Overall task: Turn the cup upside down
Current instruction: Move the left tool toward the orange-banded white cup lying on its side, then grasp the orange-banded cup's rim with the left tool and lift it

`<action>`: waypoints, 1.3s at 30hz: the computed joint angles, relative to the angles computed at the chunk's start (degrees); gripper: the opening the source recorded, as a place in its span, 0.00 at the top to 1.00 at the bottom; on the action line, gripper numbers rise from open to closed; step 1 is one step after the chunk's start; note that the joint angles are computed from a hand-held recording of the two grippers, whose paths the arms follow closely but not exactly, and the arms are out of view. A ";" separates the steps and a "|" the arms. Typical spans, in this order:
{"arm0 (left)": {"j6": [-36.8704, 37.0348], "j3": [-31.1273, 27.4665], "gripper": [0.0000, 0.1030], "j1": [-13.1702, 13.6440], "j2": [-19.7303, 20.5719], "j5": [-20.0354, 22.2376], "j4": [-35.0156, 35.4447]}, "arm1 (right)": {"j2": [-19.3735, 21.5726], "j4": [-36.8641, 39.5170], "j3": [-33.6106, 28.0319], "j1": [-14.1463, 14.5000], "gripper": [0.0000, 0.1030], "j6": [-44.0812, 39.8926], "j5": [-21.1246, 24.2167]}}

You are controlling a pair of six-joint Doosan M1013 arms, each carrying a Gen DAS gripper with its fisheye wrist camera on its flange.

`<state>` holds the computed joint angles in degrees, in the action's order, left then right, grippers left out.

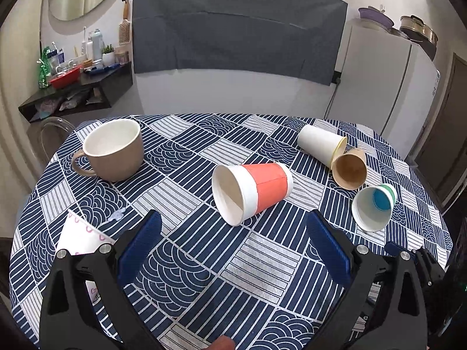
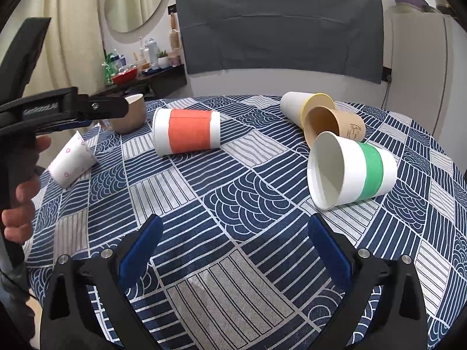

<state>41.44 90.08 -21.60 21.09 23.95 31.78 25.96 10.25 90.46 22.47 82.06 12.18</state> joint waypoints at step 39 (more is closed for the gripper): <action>32.03 -4.06 0.95 0.69 3.74 5.95 -36.07 | -0.06 43.94 0.89 -3.02 0.07 -37.04 3.90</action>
